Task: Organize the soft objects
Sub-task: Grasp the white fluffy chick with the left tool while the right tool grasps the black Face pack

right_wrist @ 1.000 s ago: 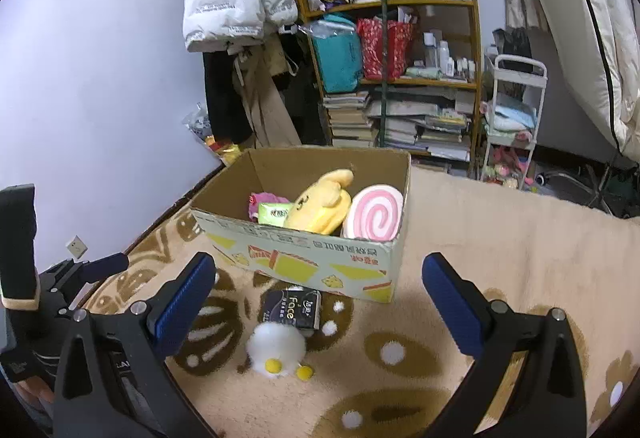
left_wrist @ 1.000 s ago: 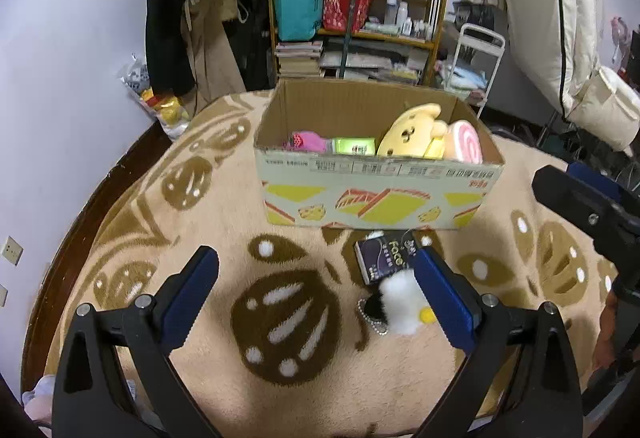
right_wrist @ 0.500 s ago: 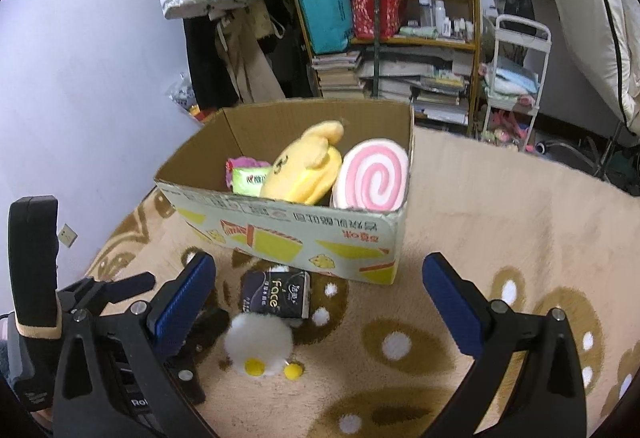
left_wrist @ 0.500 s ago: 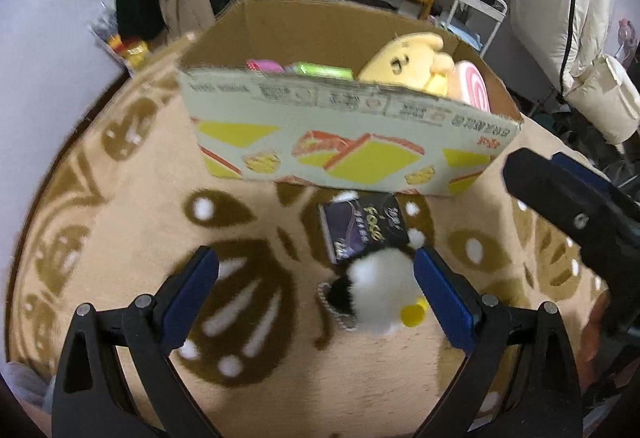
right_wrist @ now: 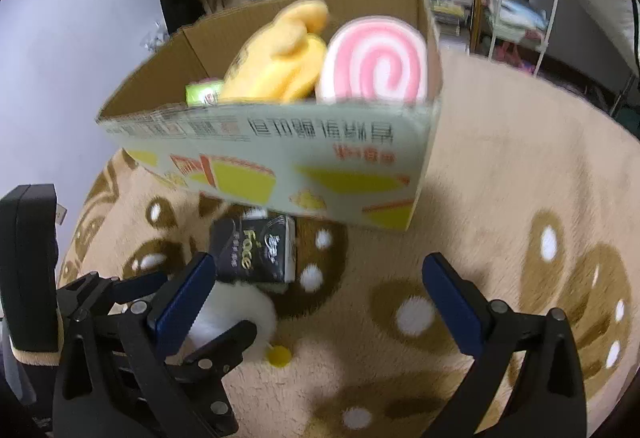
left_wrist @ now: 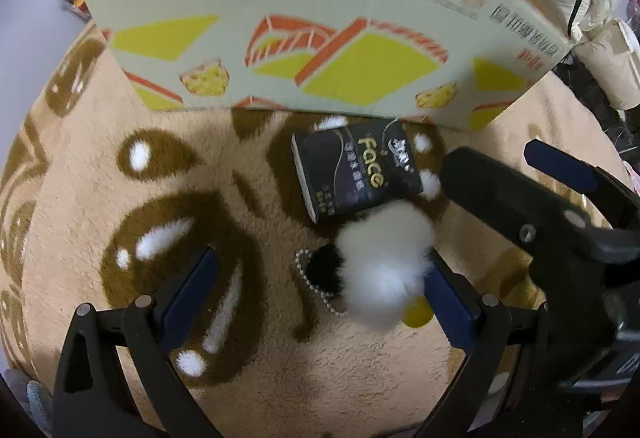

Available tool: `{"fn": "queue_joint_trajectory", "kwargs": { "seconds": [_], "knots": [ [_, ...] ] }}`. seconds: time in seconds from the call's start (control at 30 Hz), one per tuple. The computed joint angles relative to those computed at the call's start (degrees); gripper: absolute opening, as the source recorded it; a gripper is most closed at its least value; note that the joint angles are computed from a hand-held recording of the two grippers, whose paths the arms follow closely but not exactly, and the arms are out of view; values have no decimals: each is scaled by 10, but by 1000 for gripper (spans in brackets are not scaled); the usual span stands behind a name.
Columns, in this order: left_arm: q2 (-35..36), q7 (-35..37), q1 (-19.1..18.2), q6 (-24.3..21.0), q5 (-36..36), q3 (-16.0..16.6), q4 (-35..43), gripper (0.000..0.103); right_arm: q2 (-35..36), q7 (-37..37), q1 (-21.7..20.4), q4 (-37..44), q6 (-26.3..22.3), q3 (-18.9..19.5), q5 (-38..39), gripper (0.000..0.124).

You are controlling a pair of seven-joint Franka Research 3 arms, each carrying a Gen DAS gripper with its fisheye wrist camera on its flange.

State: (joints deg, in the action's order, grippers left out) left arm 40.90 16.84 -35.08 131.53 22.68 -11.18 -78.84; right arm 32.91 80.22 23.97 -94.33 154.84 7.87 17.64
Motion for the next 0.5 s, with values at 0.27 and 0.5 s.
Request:
{"fn": "queue_joint_trajectory", "kwargs": {
  "seconds": [0.27, 0.5],
  "knots": [
    [21, 1, -5, 3, -4, 3, 25, 86, 12, 15, -2, 8, -22, -3, 3, 103],
    [-17, -24, 2, 80, 5, 7, -42, 47, 20, 14, -7, 22, -30, 1, 7, 103]
  ]
}}
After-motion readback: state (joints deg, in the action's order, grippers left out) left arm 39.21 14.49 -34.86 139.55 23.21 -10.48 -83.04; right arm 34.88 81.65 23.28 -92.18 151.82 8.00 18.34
